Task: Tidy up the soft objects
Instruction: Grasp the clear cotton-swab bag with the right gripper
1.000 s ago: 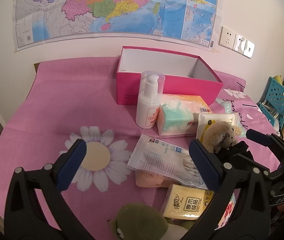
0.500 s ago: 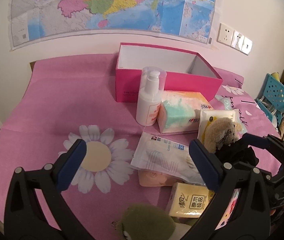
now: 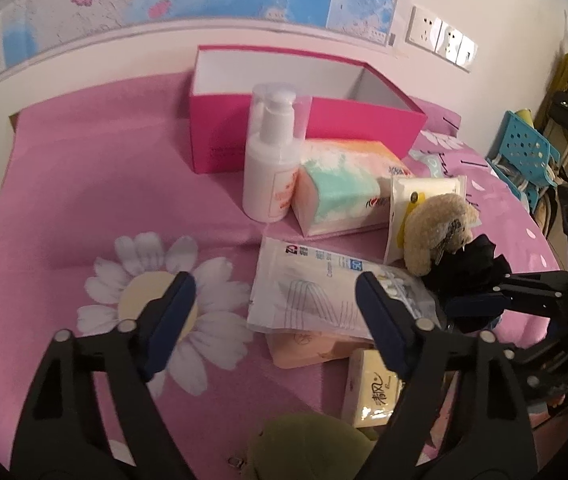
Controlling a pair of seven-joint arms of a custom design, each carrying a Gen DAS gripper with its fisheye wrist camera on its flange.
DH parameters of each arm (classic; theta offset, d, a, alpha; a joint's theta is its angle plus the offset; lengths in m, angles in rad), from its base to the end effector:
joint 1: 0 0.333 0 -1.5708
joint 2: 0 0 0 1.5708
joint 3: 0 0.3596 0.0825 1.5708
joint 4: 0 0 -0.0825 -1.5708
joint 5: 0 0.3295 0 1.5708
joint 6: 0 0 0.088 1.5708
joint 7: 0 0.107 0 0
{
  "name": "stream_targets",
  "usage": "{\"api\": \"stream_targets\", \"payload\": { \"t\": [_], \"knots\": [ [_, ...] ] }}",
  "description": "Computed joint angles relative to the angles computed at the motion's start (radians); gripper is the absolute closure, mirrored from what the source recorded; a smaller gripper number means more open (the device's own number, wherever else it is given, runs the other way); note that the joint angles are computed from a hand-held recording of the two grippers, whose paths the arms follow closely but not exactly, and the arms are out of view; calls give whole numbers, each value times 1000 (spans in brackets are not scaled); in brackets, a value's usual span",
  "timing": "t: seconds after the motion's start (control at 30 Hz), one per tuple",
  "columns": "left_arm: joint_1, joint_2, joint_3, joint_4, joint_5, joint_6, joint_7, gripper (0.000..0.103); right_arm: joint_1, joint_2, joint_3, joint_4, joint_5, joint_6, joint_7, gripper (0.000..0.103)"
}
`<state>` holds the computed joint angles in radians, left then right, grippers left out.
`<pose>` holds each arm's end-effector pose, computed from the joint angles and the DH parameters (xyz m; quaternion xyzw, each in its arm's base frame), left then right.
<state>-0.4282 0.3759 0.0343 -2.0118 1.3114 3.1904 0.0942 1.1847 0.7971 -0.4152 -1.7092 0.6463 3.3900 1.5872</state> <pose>0.5019 -0.3084 0.3940 -0.5671 0.7338 -0.3350 0.1667 0.4929 0.4989 0.3464 -0.7130 0.5217 -0.2059 0.4208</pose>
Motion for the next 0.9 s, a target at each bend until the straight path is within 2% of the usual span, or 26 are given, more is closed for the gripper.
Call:
{"api": "stream_targets", "payload": {
  "t": [0.03, 0.1, 0.17, 0.2, 0.23, 0.27, 0.37, 0.4, 0.43, 0.5, 0.53, 0.63, 0.73, 0.77, 0.8, 0.9],
  "knots": [
    [32, 5, -35, -7, -50, 0, 58, 24, 23, 11, -37, 9, 28, -36, 4, 48],
    [88, 17, -94, -21, -149, 13, 174, 24, -1, 9, -22, 20, -1, -79, 43, 48],
    [141, 29, -156, -29, -236, 12, 274, 24, -7, 19, -24, 38, -26, -86, 70, 48],
    [170, 34, -190, -31, -271, 12, 316, 25, -33, 20, 5, 49, -43, -77, 77, 48],
    [229, 46, -258, -35, -328, 5, 388, 25, -57, 23, 30, 62, -59, -70, 88, 47],
    [266, 54, -303, -41, -364, 3, 433, 25, -72, 24, 42, 68, -74, -66, 97, 46],
    [435, 107, -506, -41, -489, -28, 605, 25, -147, 25, 126, 89, -110, -30, 117, 43],
    [459, 117, -534, -42, -509, -35, 629, 28, -178, 24, 169, 87, -117, 0, 117, 43],
    [482, 127, -561, -43, -532, -41, 658, 36, -207, 26, 208, 89, -122, 28, 112, 43],
    [570, 166, -668, -40, -596, -73, 735, 41, -249, 26, 270, 86, -119, 72, 98, 43],
    [588, 176, -689, -41, -619, -78, 756, 44, -263, 25, 294, 84, -113, 90, 90, 43],
    [591, 168, -691, -57, -652, -65, 794, 46, -296, 29, 353, 76, -93, 155, 70, 43],
    [604, 156, -708, -80, -680, -51, 843, 46, -314, 43, 387, 84, -70, 208, 47, 45],
    [613, 154, -719, -88, -690, -47, 861, 46, -330, 43, 408, 84, -75, 215, 38, 54],
    [600, 141, -705, -97, -697, -44, 868, 46, -352, 43, 433, 85, -82, 213, 33, 65],
    [601, 133, -711, -108, -730, -46, 908, 46, -367, 78, 454, 140, -64, 213, 17, 74]
  ]
}}
